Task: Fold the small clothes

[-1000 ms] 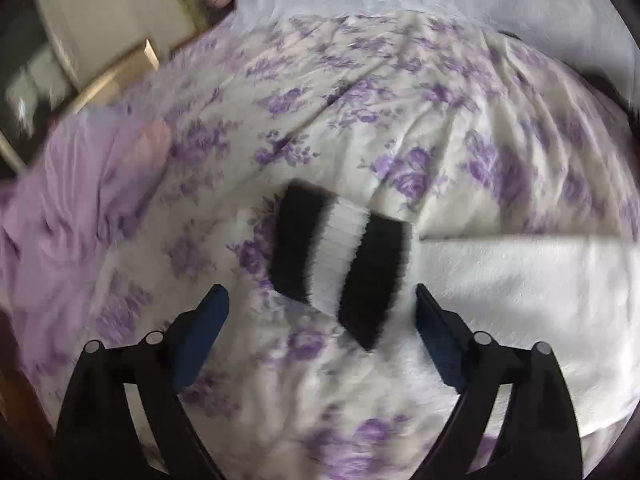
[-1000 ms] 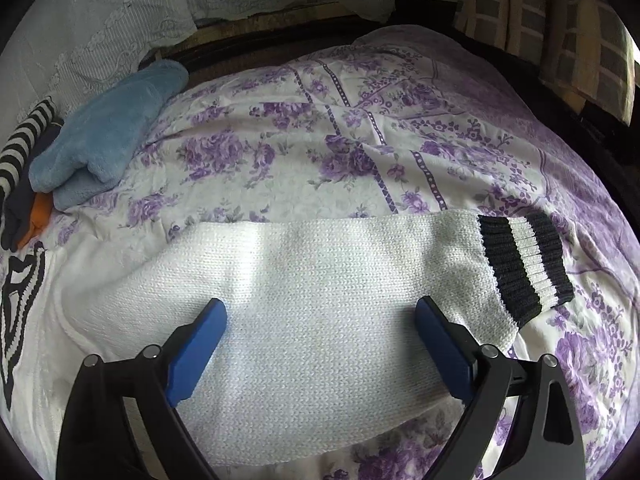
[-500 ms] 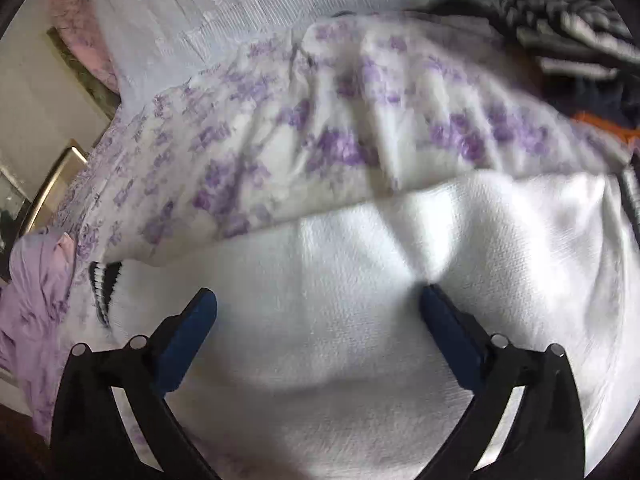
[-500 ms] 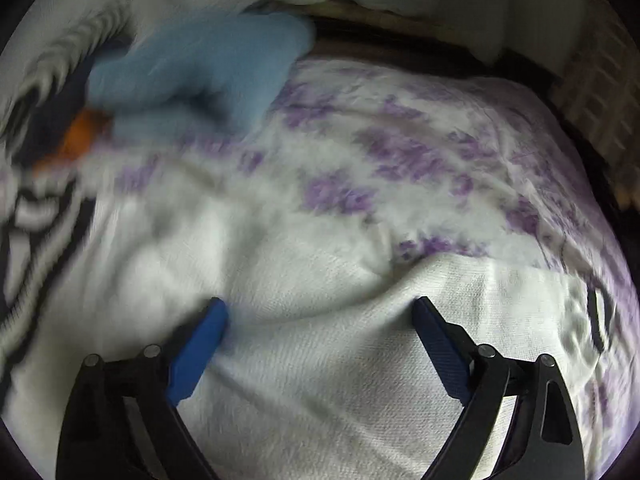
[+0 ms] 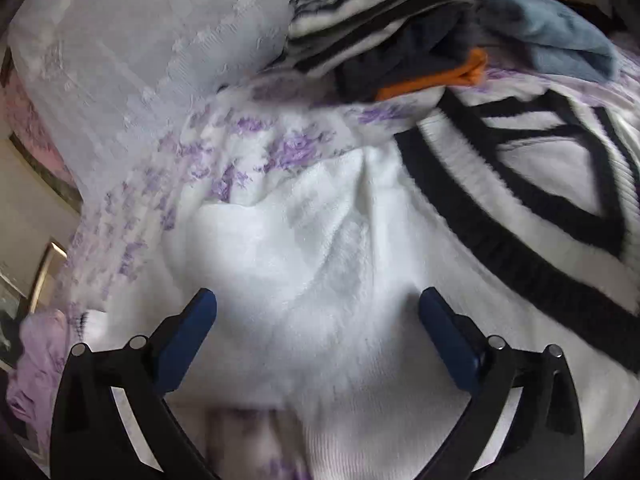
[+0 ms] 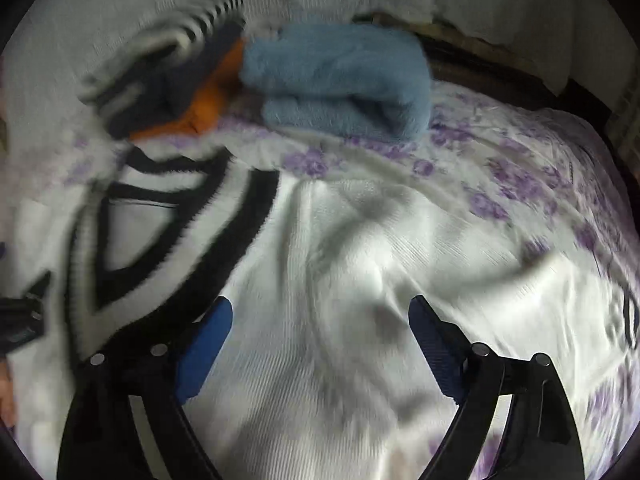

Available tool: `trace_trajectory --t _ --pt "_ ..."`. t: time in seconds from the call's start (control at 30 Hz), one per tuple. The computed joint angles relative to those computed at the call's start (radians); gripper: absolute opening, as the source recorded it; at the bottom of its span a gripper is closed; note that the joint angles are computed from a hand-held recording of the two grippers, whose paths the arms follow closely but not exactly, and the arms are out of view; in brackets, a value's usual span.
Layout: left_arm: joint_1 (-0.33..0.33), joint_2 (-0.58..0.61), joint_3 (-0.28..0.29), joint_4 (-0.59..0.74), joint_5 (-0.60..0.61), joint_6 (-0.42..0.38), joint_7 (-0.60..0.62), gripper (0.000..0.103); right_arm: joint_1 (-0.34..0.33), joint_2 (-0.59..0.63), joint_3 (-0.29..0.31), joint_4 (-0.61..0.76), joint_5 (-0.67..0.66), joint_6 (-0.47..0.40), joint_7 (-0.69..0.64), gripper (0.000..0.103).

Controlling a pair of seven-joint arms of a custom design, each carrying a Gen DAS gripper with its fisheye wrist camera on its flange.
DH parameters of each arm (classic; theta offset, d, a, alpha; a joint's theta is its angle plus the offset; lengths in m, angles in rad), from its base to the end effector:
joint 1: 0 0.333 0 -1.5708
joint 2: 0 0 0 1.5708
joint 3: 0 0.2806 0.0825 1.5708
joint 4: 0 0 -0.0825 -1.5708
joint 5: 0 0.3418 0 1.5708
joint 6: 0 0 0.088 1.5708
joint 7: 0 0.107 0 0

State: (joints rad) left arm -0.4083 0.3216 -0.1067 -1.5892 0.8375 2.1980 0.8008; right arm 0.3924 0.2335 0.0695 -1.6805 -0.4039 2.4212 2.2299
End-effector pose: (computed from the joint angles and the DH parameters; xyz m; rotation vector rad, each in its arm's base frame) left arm 0.5693 -0.2830 0.4703 -1.5666 1.8100 -0.2144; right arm 0.5609 0.2730 0.4994 -1.9152 1.8530 -0.5842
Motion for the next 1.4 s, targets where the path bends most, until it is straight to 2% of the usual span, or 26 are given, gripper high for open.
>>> trace_trajectory --t 0.07,0.1,0.13,0.2,0.23,0.27,0.3,0.33,0.4,0.43,0.5,0.6,0.63,0.7,0.73,0.8,0.87,0.93,1.0,1.13,1.17,1.2,1.23,1.27,1.33,1.4 --pt "0.016 -0.062 -0.024 -0.07 -0.056 0.061 0.022 0.099 -0.013 -0.076 0.026 -0.11 0.064 0.059 -0.065 0.09" --pt "0.033 -0.104 -0.044 -0.128 -0.111 0.133 0.048 0.099 -0.021 -0.085 0.05 -0.138 0.112 0.045 -0.116 0.093" --pt "0.044 -0.127 -0.062 -0.165 -0.163 0.177 0.084 0.099 -0.01 -0.089 0.039 -0.153 0.089 0.039 -0.125 0.093" --pt "0.022 -0.101 -0.081 -0.173 -0.165 0.16 0.099 0.099 0.004 -0.097 0.031 -0.177 0.023 0.068 -0.086 0.094" --pt "-0.004 -0.111 -0.06 -0.204 -0.07 0.186 0.026 0.099 -0.006 -0.11 0.03 -0.181 0.056 0.075 -0.088 0.093" --pt "-0.01 -0.118 -0.057 -0.207 -0.035 0.179 0.023 0.099 -0.012 -0.145 0.025 -0.217 0.059 0.108 -0.065 0.093" --pt "-0.002 -0.122 -0.06 -0.201 -0.049 0.166 0.047 0.099 -0.026 -0.207 0.01 -0.287 0.027 0.184 -0.009 0.093" --pt "0.006 -0.141 -0.058 -0.211 -0.054 0.163 0.042 0.099 -0.04 -0.243 0.001 -0.322 -0.019 0.217 0.05 0.093" --pt "0.029 -0.205 -0.052 -0.262 -0.036 0.2 -0.021 0.099 -0.109 -0.368 -0.023 -0.442 -0.15 0.277 0.266 0.092" --pt "0.045 -0.233 -0.054 -0.278 -0.04 0.212 -0.046 0.099 -0.147 -0.416 -0.03 -0.497 -0.161 0.313 0.331 0.092" --pt "0.081 -0.251 -0.061 -0.259 -0.084 0.199 -0.075 0.099 -0.252 -0.521 -0.057 -0.625 -0.155 0.375 0.496 0.085" --pt "0.109 -0.21 -0.077 -0.205 -0.186 0.167 -0.083 0.099 -0.381 -0.616 -0.062 -0.767 -0.135 0.439 0.636 0.07" --pt "0.111 -0.179 -0.079 -0.176 -0.218 0.153 -0.072 0.099 -0.415 -0.634 -0.068 -0.81 -0.119 0.472 0.669 0.069" --pt "0.106 -0.109 -0.081 -0.14 -0.268 0.156 -0.028 0.099 -0.433 -0.64 -0.093 -0.867 -0.063 0.557 0.674 0.063" --pt "0.084 -0.085 -0.072 -0.139 -0.237 0.15 -0.042 0.099 -0.432 -0.626 -0.112 -0.882 -0.03 0.604 0.662 0.062" --pt "0.032 -0.092 -0.044 -0.164 -0.111 0.151 -0.126 0.099 -0.469 -0.598 -0.092 -0.885 -0.002 0.632 0.673 0.061" --pt "0.034 -0.107 -0.045 -0.179 -0.104 0.174 -0.112 0.099 -0.493 -0.577 -0.073 -0.885 0.026 0.66 0.68 0.057" --pt "0.049 -0.103 -0.048 -0.184 -0.154 0.184 -0.092 0.099 -0.539 -0.551 -0.04 -0.872 0.03 0.686 0.706 0.056" --pt "0.063 -0.114 -0.047 -0.199 -0.19 0.214 -0.078 0.099 -0.537 -0.54 -0.05 -0.859 0.051 0.686 0.694 0.055" --pt "0.053 -0.099 -0.041 -0.179 -0.172 0.2 -0.082 0.099 -0.492 -0.483 -0.116 -0.81 0.139 0.69 0.646 0.05" --pt "0.051 -0.093 -0.039 -0.172 -0.168 0.198 -0.082 0.099 -0.51 -0.472 -0.101 -0.803 0.131 0.695 0.655 0.046" --pt "0.05 -0.091 -0.037 -0.171 -0.166 0.2 -0.084 0.099 -0.561 -0.477 -0.058 -0.808 0.1 0.691 0.682 0.034" --pt "0.05 -0.091 -0.036 -0.175 -0.167 0.204 -0.085 0.099 -0.63 -0.469 -0.001 -0.797 0.025 0.673 0.745 0.027" --pt "0.047 -0.097 -0.037 -0.181 -0.167 0.204 -0.09 0.099 -0.664 -0.467 0.026 -0.799 -0.013 0.673 0.779 0.019" --pt "0.046 -0.099 -0.037 -0.183 -0.165 0.202 -0.093 0.099 -0.657 -0.468 0.003 -0.822 -0.024 0.728 0.795 0.017" --pt "0.048 -0.102 -0.038 -0.186 -0.17 0.204 -0.087 0.099 -0.679 -0.47 0.02 -0.825 -0.045 0.74 0.807 0.017"
